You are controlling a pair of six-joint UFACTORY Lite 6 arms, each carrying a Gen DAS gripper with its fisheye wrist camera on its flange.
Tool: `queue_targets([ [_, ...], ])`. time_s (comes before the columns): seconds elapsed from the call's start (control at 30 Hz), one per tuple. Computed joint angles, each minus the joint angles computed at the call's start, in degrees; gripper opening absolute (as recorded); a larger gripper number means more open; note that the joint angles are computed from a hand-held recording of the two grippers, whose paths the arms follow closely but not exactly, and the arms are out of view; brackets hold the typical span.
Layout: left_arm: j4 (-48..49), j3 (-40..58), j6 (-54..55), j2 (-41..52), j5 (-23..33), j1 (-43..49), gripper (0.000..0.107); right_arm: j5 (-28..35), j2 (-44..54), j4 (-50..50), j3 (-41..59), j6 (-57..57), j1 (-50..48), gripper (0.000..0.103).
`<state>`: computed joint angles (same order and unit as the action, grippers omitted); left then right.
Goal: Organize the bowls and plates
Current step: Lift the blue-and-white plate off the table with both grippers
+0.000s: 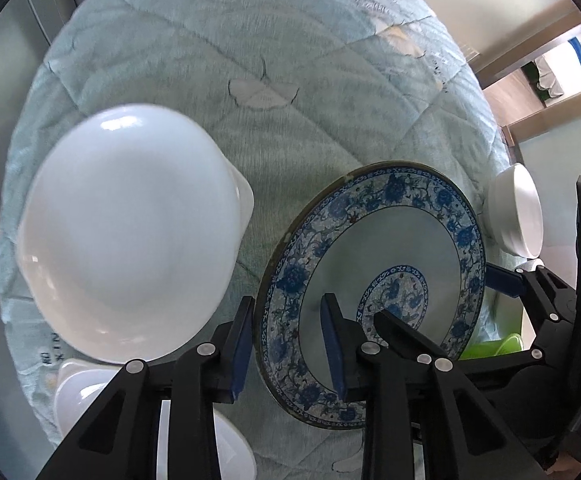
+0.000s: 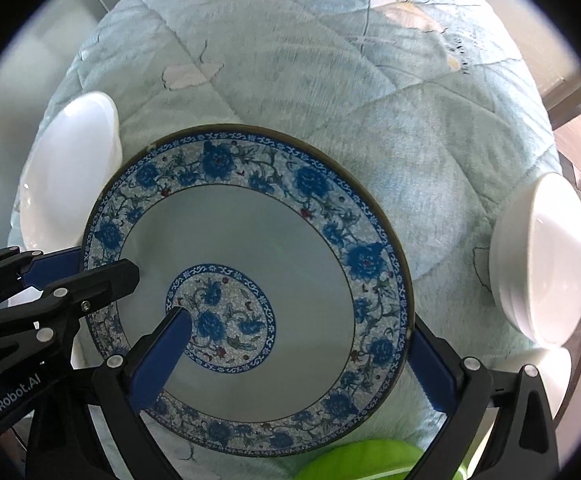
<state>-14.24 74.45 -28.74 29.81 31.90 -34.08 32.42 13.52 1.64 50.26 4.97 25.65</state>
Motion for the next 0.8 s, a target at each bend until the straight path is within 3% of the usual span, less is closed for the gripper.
queue_targets([
  [0.23, 9.4, -1.4, -10.2, -6.9, 2.8, -3.2, 0.029, 2.3, -9.6, -1.4, -3.6, 4.3, 2.2, 0.098],
  [0.47, 17.8, -5.8, -20.9, -19.4, 9.6, -7.0, 0.030, 9.6, -21.6, -5.0, -4.4, 10.7, 7.8, 0.095],
  [0.8, 22.7, -14.6, -32.5, -40.2, 22.3, -15.9, 0.029, 22.4, -38.9, -5.8, -4.5, 18.9, 16.1, 0.073],
])
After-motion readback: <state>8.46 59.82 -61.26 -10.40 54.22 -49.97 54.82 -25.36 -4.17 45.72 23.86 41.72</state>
